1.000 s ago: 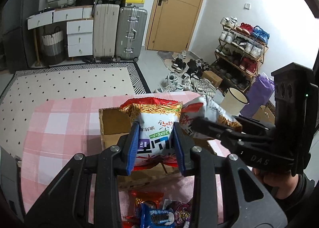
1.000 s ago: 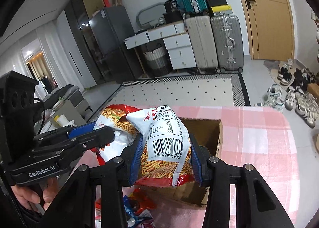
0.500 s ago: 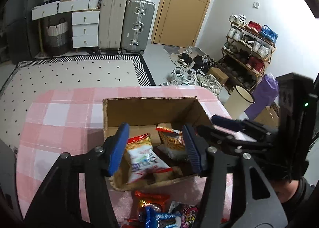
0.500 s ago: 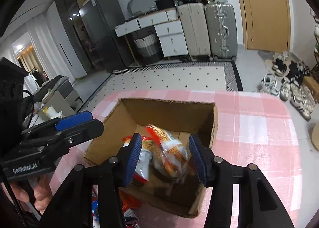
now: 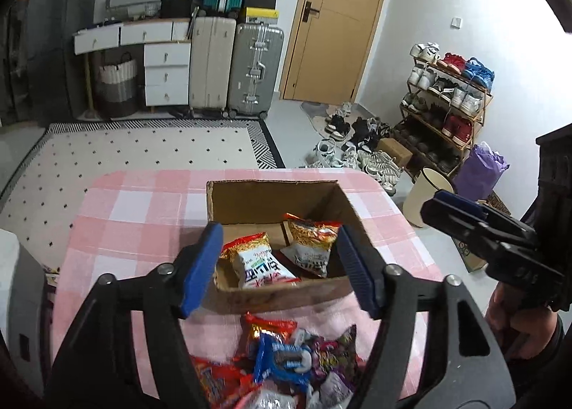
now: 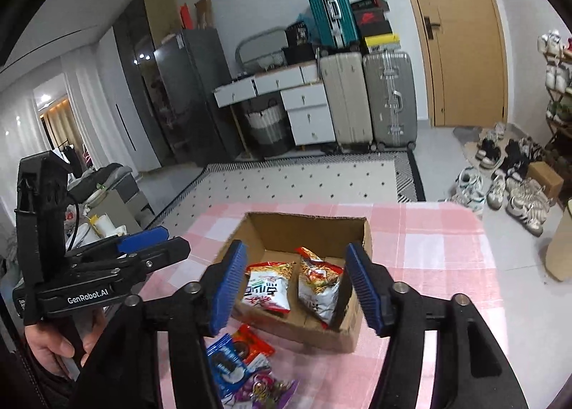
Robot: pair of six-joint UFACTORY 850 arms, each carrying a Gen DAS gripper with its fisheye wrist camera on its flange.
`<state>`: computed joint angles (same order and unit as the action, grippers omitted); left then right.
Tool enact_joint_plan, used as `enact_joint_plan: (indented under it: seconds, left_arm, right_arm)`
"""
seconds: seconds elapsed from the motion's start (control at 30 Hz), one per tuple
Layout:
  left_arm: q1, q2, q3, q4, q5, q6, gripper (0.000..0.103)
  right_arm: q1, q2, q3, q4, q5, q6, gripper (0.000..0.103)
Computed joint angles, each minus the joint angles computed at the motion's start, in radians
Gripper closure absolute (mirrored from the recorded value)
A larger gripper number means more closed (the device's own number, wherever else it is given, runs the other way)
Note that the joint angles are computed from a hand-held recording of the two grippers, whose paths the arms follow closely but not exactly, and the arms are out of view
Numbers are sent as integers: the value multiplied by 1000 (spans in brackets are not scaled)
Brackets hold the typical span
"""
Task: Organize snacks
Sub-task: 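Withdraw both tools from the box back toward the snack pile, then grasp the red chip bag with the right gripper while the left tool grasps a red bag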
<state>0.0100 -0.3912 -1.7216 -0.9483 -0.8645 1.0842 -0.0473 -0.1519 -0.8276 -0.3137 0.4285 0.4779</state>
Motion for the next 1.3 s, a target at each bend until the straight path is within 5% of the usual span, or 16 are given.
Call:
enact_joint_plan:
  seconds: [0.33, 0.67, 0.77, 0.83, 0.93, 1.3]
  left_arm:
    - [87, 220, 234, -89, -35, 130, 23]
    - [172, 367, 388, -102, -91, 194, 19]
    - [196, 401, 428, -105, -105, 213, 11]
    - [212, 423, 457, -113, -113, 230, 2]
    - [223, 442, 485, -121, -118, 244, 1]
    - [239, 444, 565, -106, -122, 280, 1]
  right_arm:
    - [60, 247, 241, 173, 54, -130, 35]
    - [161, 425, 405, 387, 70, -271, 22]
    - [203, 467, 448, 477, 78, -336, 17]
    - [213, 472, 457, 501, 80, -353, 17]
    - [254, 490, 489, 595, 108, -414, 4]
    - [271, 345, 496, 566, 145, -310, 3]
